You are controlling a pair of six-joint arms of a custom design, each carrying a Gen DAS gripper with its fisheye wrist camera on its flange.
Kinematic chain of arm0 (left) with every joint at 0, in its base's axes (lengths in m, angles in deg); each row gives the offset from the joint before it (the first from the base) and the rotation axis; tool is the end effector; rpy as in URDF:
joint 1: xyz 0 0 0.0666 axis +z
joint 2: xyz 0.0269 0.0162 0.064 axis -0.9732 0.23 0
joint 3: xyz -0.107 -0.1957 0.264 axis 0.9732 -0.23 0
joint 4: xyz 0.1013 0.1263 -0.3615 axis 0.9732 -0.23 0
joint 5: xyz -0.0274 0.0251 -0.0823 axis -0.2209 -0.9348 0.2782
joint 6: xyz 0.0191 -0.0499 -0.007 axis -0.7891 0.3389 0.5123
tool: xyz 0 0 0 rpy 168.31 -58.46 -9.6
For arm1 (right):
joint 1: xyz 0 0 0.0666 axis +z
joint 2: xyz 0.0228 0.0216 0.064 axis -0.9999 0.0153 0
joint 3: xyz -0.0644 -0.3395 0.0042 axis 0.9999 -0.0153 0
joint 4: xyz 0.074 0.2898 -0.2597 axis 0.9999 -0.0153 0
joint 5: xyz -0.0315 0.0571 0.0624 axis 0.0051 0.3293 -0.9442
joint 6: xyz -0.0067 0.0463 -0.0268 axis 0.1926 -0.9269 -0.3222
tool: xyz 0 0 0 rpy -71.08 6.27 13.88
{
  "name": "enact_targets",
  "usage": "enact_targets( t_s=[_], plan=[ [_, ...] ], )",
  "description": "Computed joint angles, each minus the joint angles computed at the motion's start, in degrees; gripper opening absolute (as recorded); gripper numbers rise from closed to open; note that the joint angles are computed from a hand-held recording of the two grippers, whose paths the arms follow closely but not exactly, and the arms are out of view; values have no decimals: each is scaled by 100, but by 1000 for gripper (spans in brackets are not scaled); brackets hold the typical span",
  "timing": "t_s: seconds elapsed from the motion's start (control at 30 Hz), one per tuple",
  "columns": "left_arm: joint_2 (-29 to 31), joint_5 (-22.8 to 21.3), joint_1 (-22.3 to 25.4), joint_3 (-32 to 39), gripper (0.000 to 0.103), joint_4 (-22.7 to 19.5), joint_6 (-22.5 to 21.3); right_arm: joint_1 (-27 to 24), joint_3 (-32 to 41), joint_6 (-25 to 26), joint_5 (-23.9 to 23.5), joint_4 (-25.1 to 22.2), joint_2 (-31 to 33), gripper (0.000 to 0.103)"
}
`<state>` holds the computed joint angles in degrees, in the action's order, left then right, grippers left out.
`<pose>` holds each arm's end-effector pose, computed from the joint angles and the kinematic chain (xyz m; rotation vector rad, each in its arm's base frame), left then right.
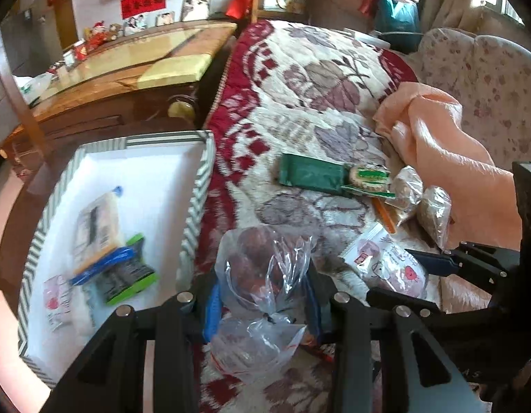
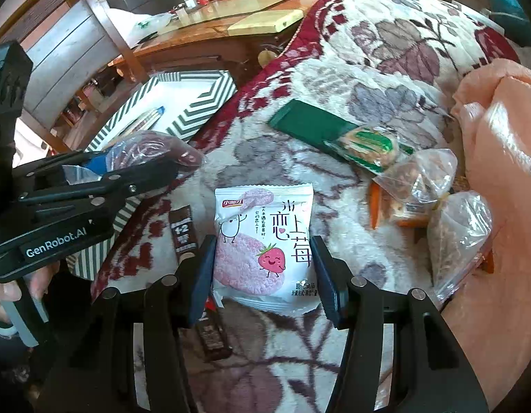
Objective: Organize snacks
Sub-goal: 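Carry both bags over the white tray and lower them inside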
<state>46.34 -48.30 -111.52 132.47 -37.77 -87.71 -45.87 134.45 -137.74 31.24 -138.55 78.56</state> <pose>0.4012 -0.2866 0.4975 1.0401 2.3878 -0.3749 0.2884 0.2547 0.4640 0.4458 2.5497 0.1959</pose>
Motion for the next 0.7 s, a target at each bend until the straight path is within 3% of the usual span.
enact_targets(
  t_s=[0.7],
  plan=[
    [-366, -36, 721, -362, 42, 125, 101, 195, 813, 236, 1, -79, 743, 53]
  ],
)
